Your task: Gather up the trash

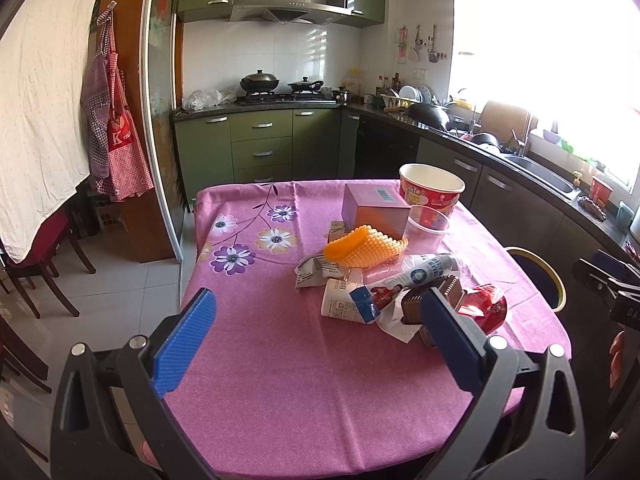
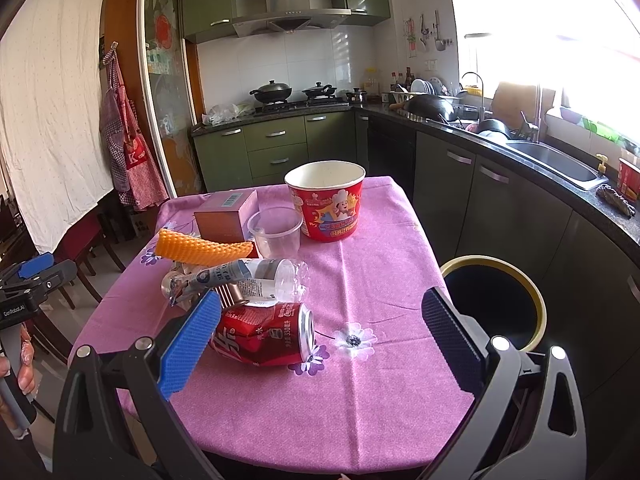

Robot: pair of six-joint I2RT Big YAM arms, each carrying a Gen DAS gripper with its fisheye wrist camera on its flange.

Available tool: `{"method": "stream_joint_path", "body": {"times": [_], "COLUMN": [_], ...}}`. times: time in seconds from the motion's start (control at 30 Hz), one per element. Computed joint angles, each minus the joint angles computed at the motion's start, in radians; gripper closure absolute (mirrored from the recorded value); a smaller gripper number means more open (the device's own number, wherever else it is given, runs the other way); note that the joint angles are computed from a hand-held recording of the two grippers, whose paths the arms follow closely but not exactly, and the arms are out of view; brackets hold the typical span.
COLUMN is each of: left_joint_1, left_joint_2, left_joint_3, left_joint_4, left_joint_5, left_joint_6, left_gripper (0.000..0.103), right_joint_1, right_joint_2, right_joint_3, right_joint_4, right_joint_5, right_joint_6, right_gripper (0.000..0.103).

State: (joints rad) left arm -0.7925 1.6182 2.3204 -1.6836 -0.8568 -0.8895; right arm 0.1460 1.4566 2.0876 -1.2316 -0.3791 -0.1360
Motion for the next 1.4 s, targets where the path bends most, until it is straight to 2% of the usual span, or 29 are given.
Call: {"method": "stream_joint_path", "body": {"times": [1.4], "left_joint_1": [-0.001], "left_joint_2": [-0.007], "left_joint_3": [-0.022], "left_joint_4": [0.011], "left_joint_5": [0.008], "left_joint_6": [0.001], "left_gripper": [0.006], "right_joint_1": [-0.001], "right_joint_2": [0.002], "right_joint_3": [-0.009], "right_joint_4": [0.001], "right_joint_5": [-0.003], "right_joint_6": [0.003], "right_gripper": [0.004]}}
